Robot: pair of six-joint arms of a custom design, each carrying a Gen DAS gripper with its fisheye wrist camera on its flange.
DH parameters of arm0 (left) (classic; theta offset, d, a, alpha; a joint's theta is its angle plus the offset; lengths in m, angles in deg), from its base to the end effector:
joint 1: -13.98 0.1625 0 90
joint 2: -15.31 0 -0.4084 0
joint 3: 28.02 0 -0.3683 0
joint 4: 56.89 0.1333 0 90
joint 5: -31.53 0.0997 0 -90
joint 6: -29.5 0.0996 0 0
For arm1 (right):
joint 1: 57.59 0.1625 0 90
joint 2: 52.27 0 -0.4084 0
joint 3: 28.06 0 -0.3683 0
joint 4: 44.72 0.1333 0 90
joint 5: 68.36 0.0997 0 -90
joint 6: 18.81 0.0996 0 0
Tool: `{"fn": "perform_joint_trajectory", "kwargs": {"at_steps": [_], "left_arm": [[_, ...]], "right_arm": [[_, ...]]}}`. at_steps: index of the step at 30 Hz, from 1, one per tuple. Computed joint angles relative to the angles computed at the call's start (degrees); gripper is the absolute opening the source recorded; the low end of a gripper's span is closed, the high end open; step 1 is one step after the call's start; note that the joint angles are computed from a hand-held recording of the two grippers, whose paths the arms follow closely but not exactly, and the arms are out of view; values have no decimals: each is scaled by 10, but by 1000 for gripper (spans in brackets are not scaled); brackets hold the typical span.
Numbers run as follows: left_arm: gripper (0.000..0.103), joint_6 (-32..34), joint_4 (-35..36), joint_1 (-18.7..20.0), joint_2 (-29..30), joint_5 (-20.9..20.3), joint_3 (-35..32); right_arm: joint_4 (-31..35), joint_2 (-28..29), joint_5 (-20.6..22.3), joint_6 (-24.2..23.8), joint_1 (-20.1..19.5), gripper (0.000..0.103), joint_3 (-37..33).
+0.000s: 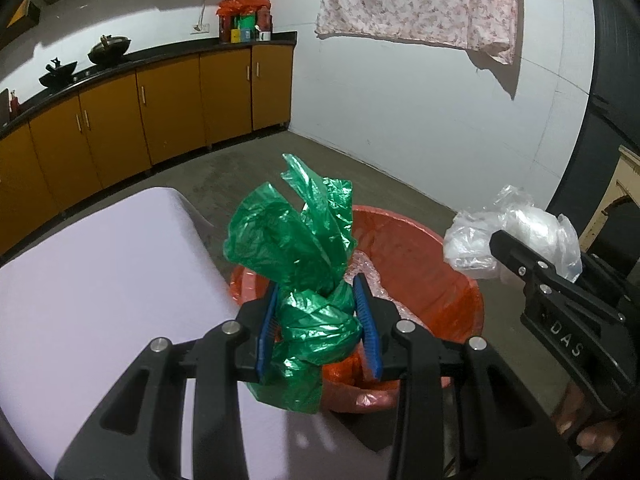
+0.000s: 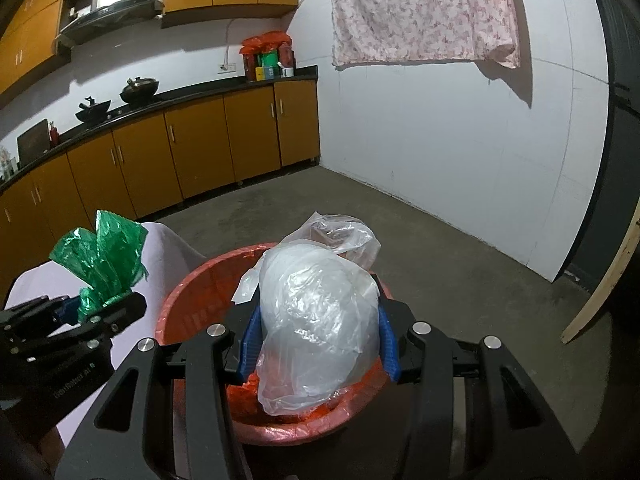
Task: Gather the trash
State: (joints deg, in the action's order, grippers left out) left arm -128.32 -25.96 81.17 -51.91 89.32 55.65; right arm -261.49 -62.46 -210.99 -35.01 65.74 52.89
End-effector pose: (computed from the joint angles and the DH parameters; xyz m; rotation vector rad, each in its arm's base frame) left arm -0.0201 -0.5286 0.3052 0.6765 2.3487 -0.9513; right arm 0.3910 -0.4959 -0.0641 0.3738 -2.1135 1.2445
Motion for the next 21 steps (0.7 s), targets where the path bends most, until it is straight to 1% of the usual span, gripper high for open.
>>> {"fn": "perform_joint_trajectory", "kwargs": {"at_steps": [13, 15, 17, 21], "left_arm": [[37, 23, 28, 39, 46, 61, -57], [43, 25, 33, 42, 54, 66, -66], [53, 29, 31, 48, 54, 70, -67], [56, 25, 36, 55, 54, 73, -68]], "right_arm": [[13, 3, 37, -1, -17, 49, -27], [11, -3, 52, 6, -21, 54, -22], [5, -6, 58, 10, -23, 58, -20], [-3, -13, 66, 19, -26, 63, -7]]}}
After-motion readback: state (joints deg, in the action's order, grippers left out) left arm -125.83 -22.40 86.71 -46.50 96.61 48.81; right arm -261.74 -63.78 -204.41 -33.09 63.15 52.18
